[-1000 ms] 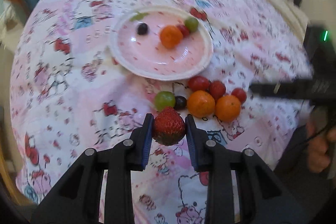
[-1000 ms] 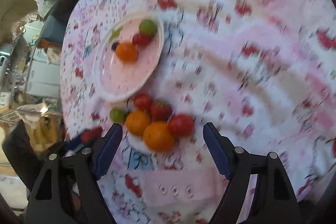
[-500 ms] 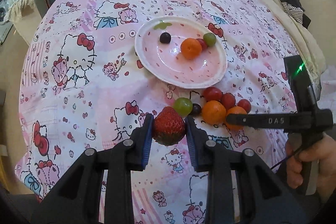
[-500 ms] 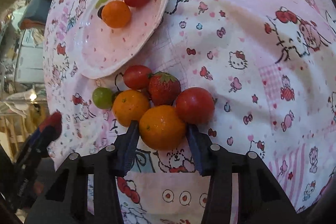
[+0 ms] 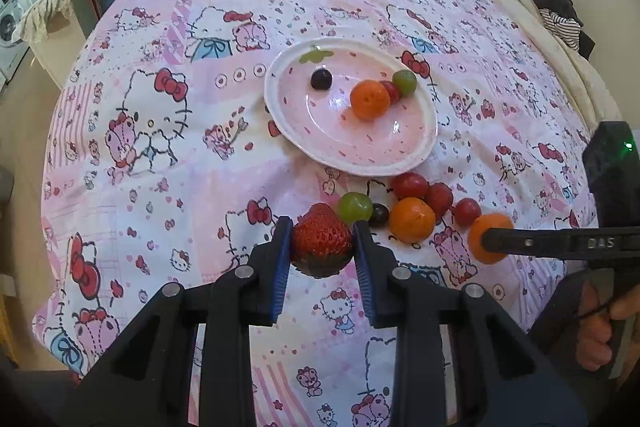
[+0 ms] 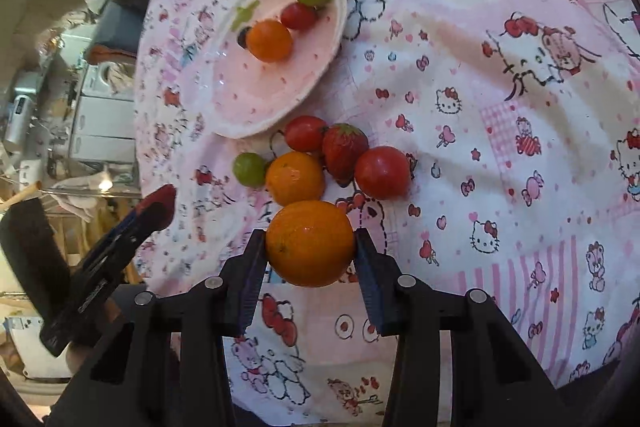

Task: Organize fruits
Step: 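Lower the strawberry onto the plate with the left gripper while the right gripper places the mandarin there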

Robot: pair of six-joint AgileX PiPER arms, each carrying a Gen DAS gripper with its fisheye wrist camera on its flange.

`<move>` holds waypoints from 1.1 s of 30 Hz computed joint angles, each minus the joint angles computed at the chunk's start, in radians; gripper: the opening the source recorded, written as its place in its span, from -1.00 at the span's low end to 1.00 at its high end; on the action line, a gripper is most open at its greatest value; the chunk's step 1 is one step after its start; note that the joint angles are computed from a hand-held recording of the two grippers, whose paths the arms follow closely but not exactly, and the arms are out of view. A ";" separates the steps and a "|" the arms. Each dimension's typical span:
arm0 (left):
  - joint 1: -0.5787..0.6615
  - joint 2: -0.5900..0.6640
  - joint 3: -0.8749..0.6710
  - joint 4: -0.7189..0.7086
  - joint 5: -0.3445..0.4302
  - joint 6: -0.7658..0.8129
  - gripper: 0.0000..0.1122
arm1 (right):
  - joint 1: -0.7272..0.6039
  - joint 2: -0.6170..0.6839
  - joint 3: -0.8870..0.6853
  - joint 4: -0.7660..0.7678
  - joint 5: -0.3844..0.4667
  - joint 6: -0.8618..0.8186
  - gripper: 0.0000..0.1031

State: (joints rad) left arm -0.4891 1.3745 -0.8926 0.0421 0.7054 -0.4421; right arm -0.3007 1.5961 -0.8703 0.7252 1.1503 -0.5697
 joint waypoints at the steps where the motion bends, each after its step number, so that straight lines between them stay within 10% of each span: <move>1: -0.003 -0.005 -0.002 0.024 0.001 -0.020 -0.53 | -0.003 -0.005 -0.002 0.012 0.004 -0.004 -0.13; 12: 0.065 0.052 -0.167 0.111 0.010 0.001 -0.53 | -0.003 -0.013 -0.181 0.136 -0.009 -0.048 -0.12; 33: 0.117 0.501 -0.491 0.056 -0.050 0.191 -0.53 | 0.200 0.491 -0.788 0.016 -0.071 0.148 -0.12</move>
